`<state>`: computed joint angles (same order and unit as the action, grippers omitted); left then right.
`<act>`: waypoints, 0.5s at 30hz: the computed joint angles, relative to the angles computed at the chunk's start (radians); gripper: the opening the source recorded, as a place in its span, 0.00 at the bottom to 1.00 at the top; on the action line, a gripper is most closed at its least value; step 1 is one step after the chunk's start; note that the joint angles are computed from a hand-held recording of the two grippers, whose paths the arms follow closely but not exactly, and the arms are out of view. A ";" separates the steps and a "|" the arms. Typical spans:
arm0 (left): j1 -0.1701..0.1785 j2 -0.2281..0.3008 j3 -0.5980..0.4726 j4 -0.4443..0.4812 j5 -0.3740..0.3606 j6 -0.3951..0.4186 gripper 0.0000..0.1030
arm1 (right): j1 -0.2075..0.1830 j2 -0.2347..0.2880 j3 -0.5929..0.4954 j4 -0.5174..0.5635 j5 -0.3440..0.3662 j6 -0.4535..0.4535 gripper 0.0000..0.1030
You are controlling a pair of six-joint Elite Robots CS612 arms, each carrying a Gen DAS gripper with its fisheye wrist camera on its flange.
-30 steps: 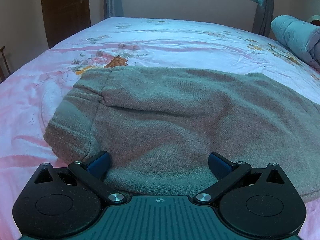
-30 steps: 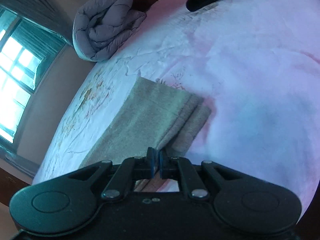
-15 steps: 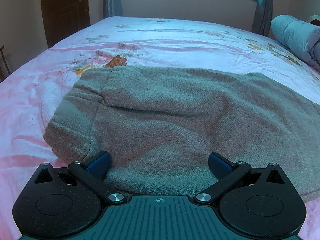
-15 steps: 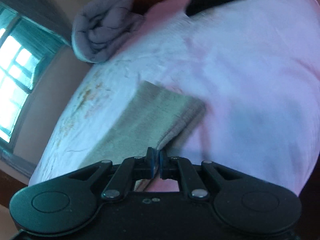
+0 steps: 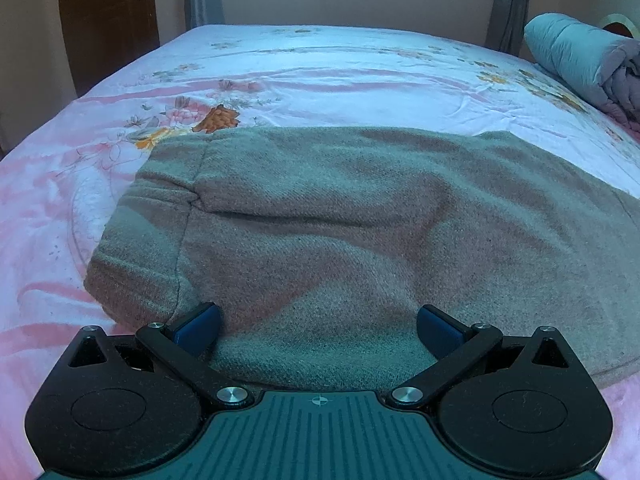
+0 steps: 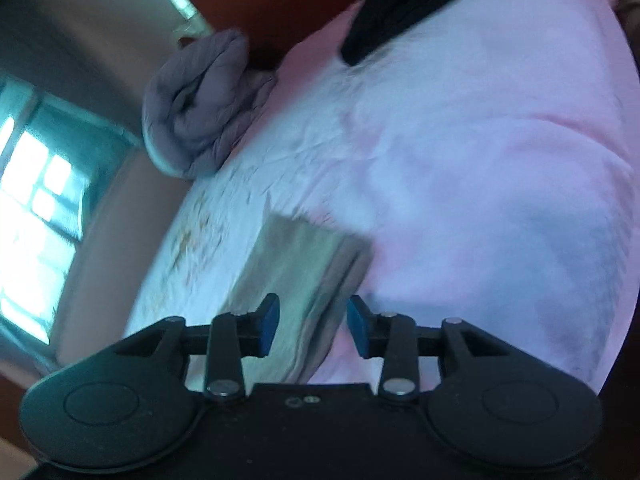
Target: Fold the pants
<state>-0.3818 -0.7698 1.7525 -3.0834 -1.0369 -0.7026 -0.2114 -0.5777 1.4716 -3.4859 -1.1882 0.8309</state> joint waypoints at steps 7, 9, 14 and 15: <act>0.000 0.000 -0.005 0.014 0.003 -0.003 1.00 | -0.005 0.037 -0.080 0.099 0.026 0.112 0.26; 0.002 -0.001 -0.005 0.018 0.000 -0.004 1.00 | -0.008 0.038 -0.108 0.181 0.035 0.052 0.08; 0.000 0.003 -0.001 -0.009 0.009 0.002 1.00 | 0.029 -0.002 -0.096 0.032 -0.040 -0.455 0.06; -0.001 0.006 0.003 -0.024 0.014 0.003 1.00 | 0.026 -0.009 -0.086 0.003 -0.036 -0.513 0.06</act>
